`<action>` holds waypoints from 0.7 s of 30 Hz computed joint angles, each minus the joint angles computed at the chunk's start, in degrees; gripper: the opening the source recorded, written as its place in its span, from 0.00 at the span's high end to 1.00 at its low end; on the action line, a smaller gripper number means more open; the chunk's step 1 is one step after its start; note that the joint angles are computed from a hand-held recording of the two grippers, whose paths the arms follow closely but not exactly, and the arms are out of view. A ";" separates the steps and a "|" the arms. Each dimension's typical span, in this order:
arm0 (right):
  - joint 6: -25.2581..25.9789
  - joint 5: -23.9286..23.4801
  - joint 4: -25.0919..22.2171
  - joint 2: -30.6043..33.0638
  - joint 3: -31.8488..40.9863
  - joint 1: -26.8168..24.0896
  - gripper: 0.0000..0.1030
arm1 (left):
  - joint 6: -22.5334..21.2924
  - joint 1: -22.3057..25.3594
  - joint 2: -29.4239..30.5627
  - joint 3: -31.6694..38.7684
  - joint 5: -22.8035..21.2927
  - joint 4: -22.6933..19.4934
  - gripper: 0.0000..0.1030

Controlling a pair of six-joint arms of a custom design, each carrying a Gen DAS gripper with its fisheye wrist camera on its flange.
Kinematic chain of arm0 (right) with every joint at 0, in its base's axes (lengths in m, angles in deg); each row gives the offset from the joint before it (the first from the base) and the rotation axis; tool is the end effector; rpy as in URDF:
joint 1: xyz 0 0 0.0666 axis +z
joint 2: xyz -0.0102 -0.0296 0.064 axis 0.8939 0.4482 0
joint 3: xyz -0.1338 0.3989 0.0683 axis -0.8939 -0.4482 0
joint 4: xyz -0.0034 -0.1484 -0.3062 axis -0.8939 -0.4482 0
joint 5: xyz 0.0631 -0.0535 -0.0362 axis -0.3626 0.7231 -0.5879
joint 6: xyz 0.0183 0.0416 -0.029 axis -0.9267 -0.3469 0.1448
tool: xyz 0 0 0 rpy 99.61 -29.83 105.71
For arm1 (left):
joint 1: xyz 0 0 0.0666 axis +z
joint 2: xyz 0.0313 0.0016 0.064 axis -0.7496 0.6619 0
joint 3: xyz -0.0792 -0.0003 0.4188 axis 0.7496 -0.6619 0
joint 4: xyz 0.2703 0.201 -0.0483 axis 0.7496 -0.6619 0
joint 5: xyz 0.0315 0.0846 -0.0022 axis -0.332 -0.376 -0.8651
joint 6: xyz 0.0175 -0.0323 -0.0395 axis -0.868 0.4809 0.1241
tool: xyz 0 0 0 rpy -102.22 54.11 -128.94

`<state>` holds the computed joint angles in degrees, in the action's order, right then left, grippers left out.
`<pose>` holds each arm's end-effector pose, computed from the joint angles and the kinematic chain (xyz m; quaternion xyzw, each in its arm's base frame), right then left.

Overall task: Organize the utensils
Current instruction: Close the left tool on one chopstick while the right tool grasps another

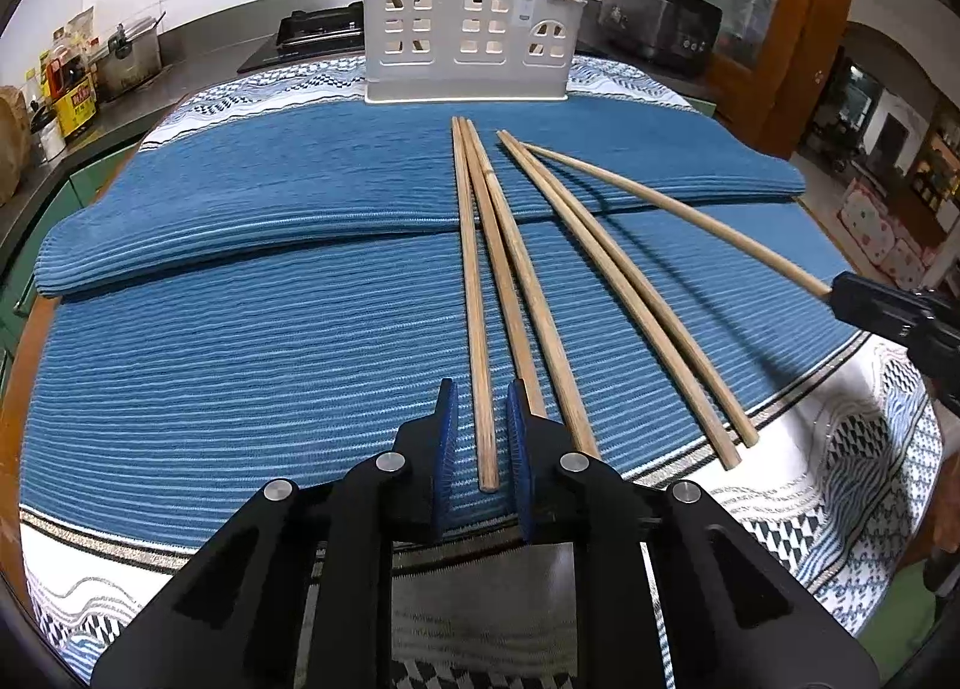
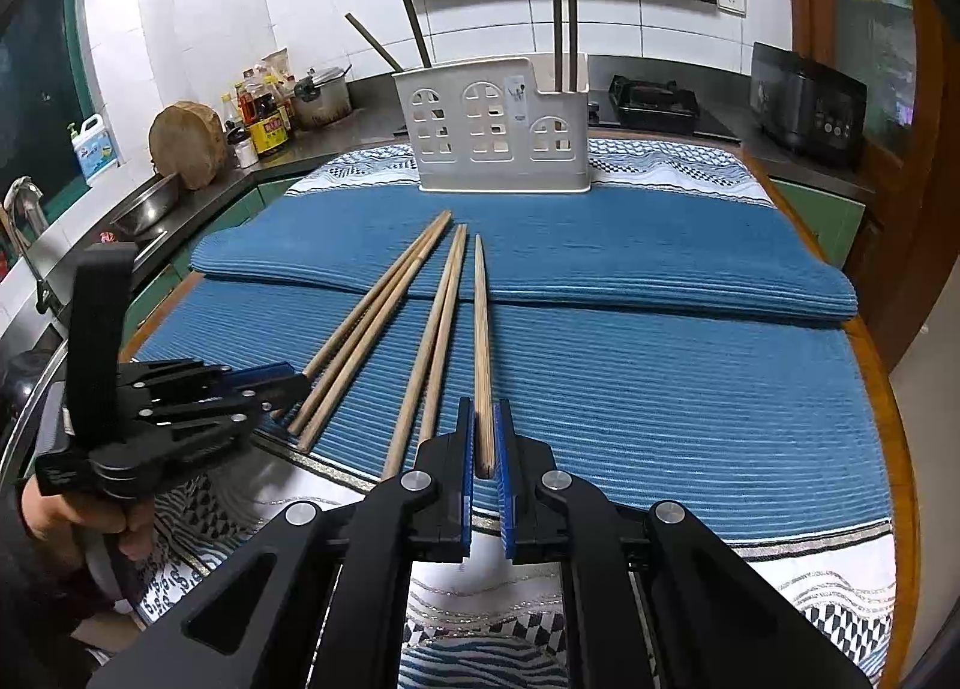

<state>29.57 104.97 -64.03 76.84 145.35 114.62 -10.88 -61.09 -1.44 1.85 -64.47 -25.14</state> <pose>0.2596 0.2985 0.4807 -0.0379 0.9178 0.0879 0.3853 0.3475 -0.0847 0.4327 0.1744 0.9251 -0.1136 0.3175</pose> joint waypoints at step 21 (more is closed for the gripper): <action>2.81 3.94 -0.07 -1.27 3.70 1.21 0.94 | 1.86 1.13 0.04 2.24 1.78 -0.74 0.95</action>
<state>32.39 108.91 -64.10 75.57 149.05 115.83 -9.02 -59.96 -1.41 4.09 -62.69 -25.88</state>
